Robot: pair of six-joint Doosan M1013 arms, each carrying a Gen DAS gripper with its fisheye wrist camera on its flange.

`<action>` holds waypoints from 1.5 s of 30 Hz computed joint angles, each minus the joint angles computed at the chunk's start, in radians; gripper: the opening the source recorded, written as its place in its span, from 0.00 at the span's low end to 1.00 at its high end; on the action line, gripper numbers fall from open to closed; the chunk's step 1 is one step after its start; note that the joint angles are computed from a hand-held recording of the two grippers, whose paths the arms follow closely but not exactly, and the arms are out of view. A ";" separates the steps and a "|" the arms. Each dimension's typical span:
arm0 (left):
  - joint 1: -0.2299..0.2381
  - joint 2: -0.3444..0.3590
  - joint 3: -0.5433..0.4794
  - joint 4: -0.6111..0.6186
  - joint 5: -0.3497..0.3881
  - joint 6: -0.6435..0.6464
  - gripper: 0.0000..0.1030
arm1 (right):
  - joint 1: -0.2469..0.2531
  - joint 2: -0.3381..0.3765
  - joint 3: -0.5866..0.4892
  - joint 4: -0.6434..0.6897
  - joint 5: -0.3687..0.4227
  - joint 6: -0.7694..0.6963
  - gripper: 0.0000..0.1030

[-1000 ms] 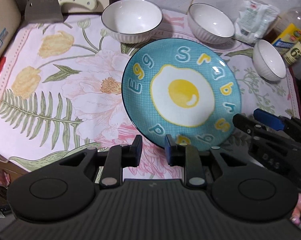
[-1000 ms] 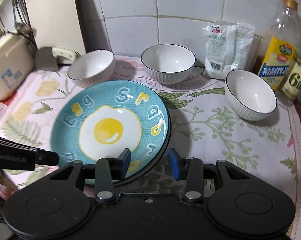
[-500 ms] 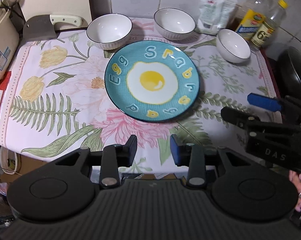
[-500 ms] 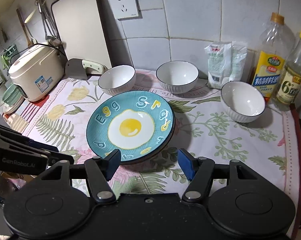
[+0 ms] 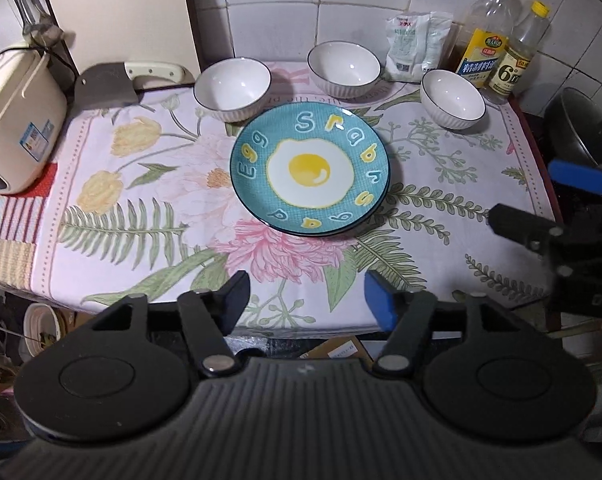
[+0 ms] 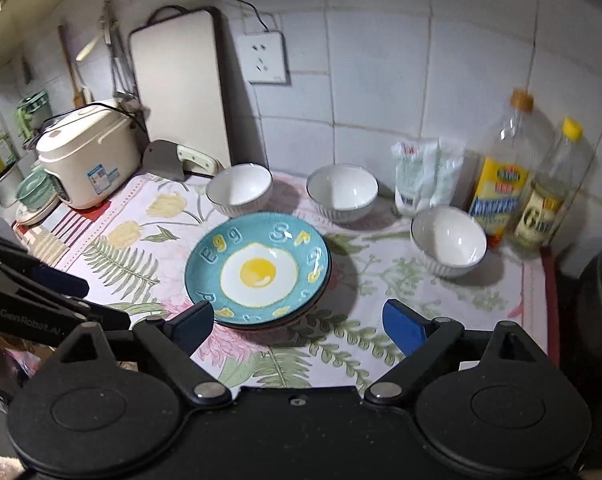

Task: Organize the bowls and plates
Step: 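Move both grippers toward the white bowl beside the cutting board, then close both grippers on the white bowl rim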

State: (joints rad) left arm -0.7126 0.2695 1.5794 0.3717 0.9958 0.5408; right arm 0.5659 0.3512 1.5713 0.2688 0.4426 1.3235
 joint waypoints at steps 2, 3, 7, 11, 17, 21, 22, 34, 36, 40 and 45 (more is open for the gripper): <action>0.001 -0.008 0.007 0.008 -0.006 -0.010 0.63 | 0.004 -0.009 0.000 0.006 -0.012 -0.026 0.91; 0.004 -0.012 0.009 0.010 -0.011 -0.015 0.64 | 0.005 -0.012 0.000 0.019 -0.019 -0.047 0.91; 0.011 -0.030 0.027 0.053 -0.034 -0.056 0.65 | 0.013 -0.017 -0.012 0.060 -0.048 -0.109 0.91; 0.026 -0.043 0.040 0.111 -0.048 -0.100 0.65 | 0.018 -0.009 -0.031 0.192 -0.083 -0.259 0.91; 0.075 -0.064 0.070 0.173 -0.110 -0.180 0.65 | 0.024 0.040 -0.083 0.385 -0.129 -0.452 0.91; 0.114 -0.072 0.109 0.239 -0.197 -0.261 0.65 | 0.030 0.102 -0.159 0.364 -0.102 -0.394 0.91; 0.126 -0.071 0.117 0.247 -0.226 -0.266 0.65 | 0.034 0.120 -0.181 0.339 -0.095 -0.362 0.91; 0.215 0.019 0.123 0.297 -0.372 -0.264 0.64 | 0.045 0.298 -0.366 0.272 -0.039 -0.174 0.90; 0.215 0.038 0.121 0.368 -0.369 -0.337 0.64 | 0.042 0.330 -0.399 0.301 -0.018 -0.183 0.88; 0.232 0.073 0.109 0.400 -0.377 -0.375 0.64 | 0.041 0.392 -0.467 0.296 0.024 -0.150 0.87; 0.268 0.110 0.101 0.366 -0.437 -0.402 0.64 | 0.037 0.468 -0.558 0.279 0.091 -0.058 0.72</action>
State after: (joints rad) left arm -0.4451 0.3790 1.6802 0.7374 0.5588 0.1390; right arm 0.6033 0.8189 1.0130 0.5479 0.5339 1.2659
